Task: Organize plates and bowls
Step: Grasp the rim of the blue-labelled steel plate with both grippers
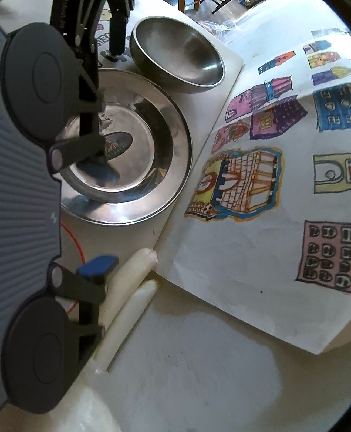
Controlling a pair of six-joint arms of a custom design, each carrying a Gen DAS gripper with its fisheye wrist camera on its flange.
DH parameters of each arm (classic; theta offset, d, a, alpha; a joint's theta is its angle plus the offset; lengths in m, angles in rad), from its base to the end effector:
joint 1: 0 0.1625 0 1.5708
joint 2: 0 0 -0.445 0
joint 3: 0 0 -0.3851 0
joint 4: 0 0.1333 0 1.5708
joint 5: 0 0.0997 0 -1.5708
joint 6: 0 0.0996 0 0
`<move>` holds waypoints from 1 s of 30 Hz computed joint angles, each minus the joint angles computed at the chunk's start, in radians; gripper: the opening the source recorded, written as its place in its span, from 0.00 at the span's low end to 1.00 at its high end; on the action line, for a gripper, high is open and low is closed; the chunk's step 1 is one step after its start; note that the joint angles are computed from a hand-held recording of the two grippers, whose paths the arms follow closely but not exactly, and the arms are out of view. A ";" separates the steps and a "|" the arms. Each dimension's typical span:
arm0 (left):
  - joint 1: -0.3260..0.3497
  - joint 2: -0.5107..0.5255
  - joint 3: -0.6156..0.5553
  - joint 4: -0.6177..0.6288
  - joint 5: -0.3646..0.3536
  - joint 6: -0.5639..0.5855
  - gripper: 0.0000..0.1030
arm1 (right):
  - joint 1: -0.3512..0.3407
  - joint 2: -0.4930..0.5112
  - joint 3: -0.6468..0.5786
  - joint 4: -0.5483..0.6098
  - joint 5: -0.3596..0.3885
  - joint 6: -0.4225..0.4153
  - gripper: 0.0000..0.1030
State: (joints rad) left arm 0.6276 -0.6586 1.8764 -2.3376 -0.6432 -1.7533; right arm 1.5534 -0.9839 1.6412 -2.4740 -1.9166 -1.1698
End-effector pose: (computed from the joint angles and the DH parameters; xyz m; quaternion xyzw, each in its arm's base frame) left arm -0.3191 -0.4946 -0.0237 -0.2516 0.8406 -0.3811 0.2913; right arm 0.0879 -0.6724 0.2311 0.5150 -0.8313 0.0046 0.2091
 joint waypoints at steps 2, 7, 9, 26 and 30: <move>0.002 -0.001 0.014 -0.059 0.005 0.027 0.63 | 0.000 0.008 -0.012 0.018 -0.004 0.023 0.40; 0.007 0.001 0.046 -0.182 0.012 0.082 0.29 | -0.009 0.029 -0.074 0.121 0.012 0.112 0.24; 0.003 0.004 0.050 -0.200 0.020 0.101 0.21 | -0.013 0.031 -0.091 0.148 0.022 0.141 0.23; -0.032 -0.021 0.060 -0.276 0.067 0.186 0.20 | -0.015 -0.077 -0.066 0.159 0.086 0.165 0.18; -0.051 -0.025 0.052 -0.268 0.081 0.204 0.19 | -0.020 -0.125 -0.041 0.159 0.120 0.171 0.18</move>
State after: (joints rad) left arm 0.5770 -0.6836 1.9289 -2.6052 -0.5621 -1.5490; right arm 1.5330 -1.1090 1.6002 -2.3150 -1.7964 -0.9991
